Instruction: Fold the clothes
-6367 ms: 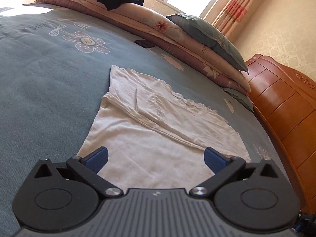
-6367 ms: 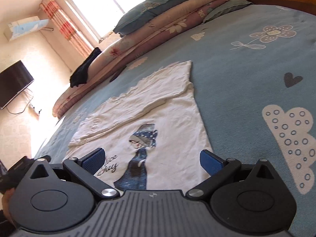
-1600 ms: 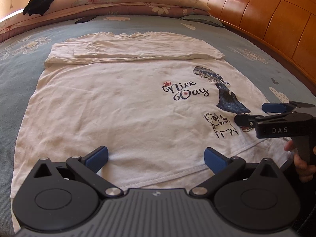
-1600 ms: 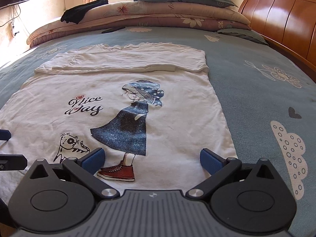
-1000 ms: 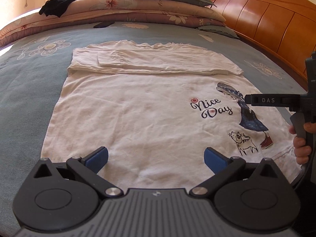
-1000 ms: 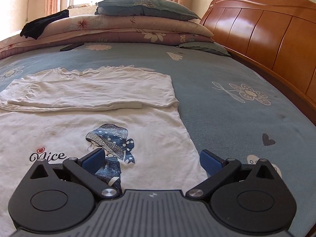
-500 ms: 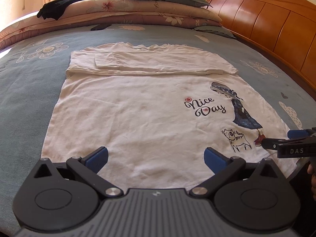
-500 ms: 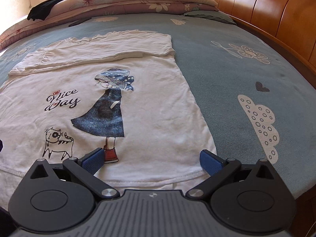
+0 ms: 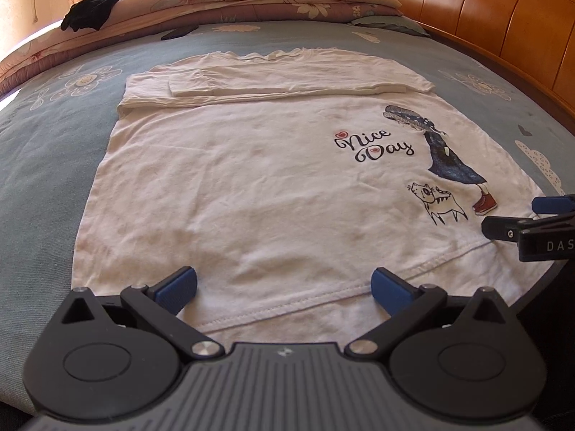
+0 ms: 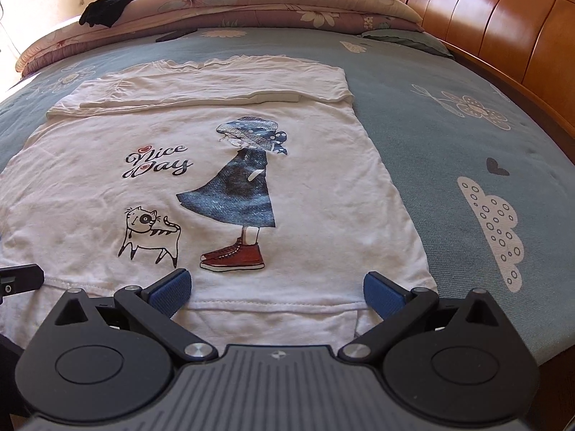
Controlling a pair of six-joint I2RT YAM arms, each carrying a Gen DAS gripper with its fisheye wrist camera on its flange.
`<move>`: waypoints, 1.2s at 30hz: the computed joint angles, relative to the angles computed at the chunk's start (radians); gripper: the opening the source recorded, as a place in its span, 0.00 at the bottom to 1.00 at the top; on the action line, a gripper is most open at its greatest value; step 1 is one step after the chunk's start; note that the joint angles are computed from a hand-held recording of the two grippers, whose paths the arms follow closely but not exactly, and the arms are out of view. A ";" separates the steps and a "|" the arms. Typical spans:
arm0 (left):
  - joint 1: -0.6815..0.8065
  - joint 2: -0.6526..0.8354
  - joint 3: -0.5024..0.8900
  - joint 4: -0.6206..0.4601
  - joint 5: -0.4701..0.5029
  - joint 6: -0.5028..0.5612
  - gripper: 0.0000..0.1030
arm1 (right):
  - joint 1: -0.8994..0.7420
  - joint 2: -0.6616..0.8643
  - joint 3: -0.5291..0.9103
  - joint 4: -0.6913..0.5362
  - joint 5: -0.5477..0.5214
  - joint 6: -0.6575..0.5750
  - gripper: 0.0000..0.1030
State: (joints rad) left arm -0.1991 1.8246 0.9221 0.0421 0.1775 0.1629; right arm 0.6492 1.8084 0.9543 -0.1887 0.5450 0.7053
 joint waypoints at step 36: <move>0.029 0.010 -0.016 0.041 0.062 0.060 1.00 | -0.024 0.029 -0.091 0.507 -0.242 -0.246 1.00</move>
State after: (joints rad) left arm -0.1705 1.8341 0.9058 0.0833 0.2395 0.2224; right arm 0.6254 1.8373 0.8633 0.3183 0.3027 0.4597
